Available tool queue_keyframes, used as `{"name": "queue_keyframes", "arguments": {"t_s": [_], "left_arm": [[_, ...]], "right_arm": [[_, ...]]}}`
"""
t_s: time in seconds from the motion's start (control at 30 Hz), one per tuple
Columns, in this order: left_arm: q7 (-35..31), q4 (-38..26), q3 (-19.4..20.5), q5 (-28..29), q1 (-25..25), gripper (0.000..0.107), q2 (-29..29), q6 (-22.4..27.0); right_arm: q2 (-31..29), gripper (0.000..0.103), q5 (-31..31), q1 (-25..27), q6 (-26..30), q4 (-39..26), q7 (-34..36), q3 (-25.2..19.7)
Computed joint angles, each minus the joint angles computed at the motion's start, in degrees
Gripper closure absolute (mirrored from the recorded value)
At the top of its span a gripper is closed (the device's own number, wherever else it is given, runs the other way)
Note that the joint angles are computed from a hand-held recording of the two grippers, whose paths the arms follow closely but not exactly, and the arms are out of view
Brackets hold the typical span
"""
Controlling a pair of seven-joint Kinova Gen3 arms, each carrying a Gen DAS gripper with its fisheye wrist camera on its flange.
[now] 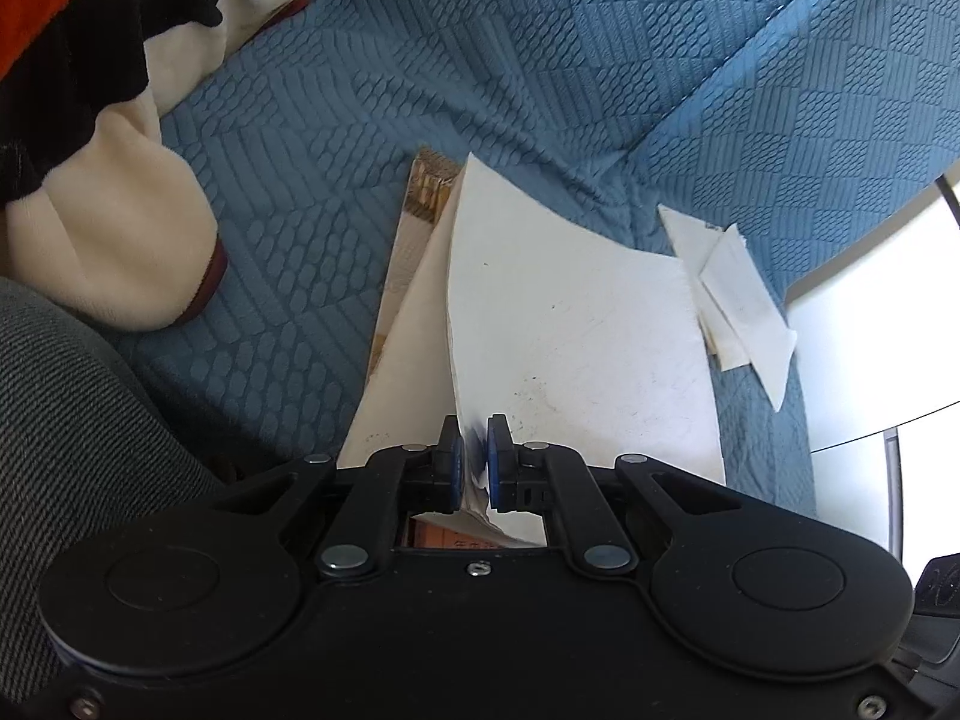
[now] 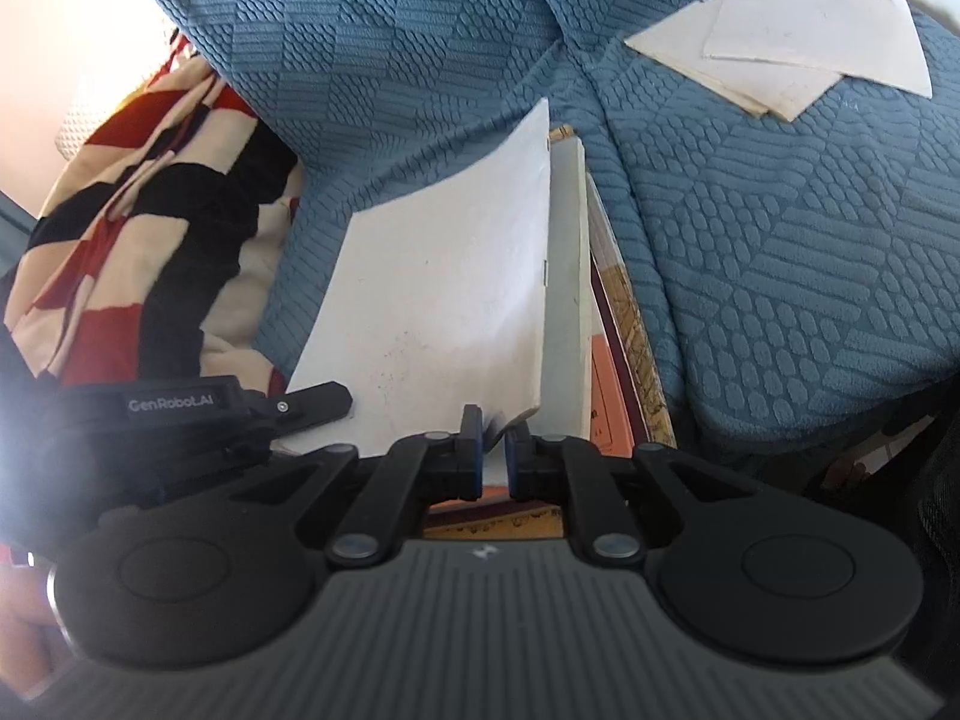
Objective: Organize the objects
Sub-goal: 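Lower the papers onto the book stack and open both grippers, then raise both grippers up away from the book stack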
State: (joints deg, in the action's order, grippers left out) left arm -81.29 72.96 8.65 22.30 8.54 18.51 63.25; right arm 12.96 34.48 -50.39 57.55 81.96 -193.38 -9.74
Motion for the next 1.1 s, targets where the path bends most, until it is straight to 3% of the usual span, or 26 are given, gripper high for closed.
{"name": "queue_keyframes", "arguments": {"t_s": [0.27,0.37,0.53,0.6,0.67,0.9,1.03,1.1], "left_arm": [[0.3,-1.1,-0.1,-1.0,0.4,0.099,0.2,1.4],[0.3,-2.4,0.0,-1.5,0.5,0.091,0.7,3.3],[0.6,-3.6,-0.5,-3.4,1.2,0.075,-0.3,4.7],[0.4,-3.9,-0.5,-4.0,1.4,0.071,-0.9,4.9],[0.2,-4.6,-0.6,-4.6,1.6,0.069,-1.5,5.4],[-0.1,-6.8,-0.5,-4.5,1.7,0.066,-4.2,5.5],[0.6,-10.0,-0.5,-9.1,4.5,0.065,-5.4,5.5],[0.3,-11.3,-0.1,-7.6,4.2,0.065,-6.0,5.6]], "right_arm": [[-0.2,0.089,-0.8,0.4,-0.4,0.2,0.1,-0.1],[-0.5,0.085,-1.0,0.1,0.3,0.2,-0.8,-0.1],[-1.3,0.065,-3.5,0.9,1.5,-0.3,1.2,-1.0],[-1.4,0.043,-3.4,0.5,3.6,-1.4,2.1,-1.3],[-1.6,0.034,-2.5,-0.3,5.9,-2.4,2.8,-1.6],[-3.1,0.034,3.2,-2.7,12.3,-5.5,3.4,-2.5],[-3.8,0.034,8.7,-4.1,16.8,-7.9,4.6,-3.2],[-3.9,0.034,11.1,-4.7,19.2,-9.4,5.8,-3.5]]}}
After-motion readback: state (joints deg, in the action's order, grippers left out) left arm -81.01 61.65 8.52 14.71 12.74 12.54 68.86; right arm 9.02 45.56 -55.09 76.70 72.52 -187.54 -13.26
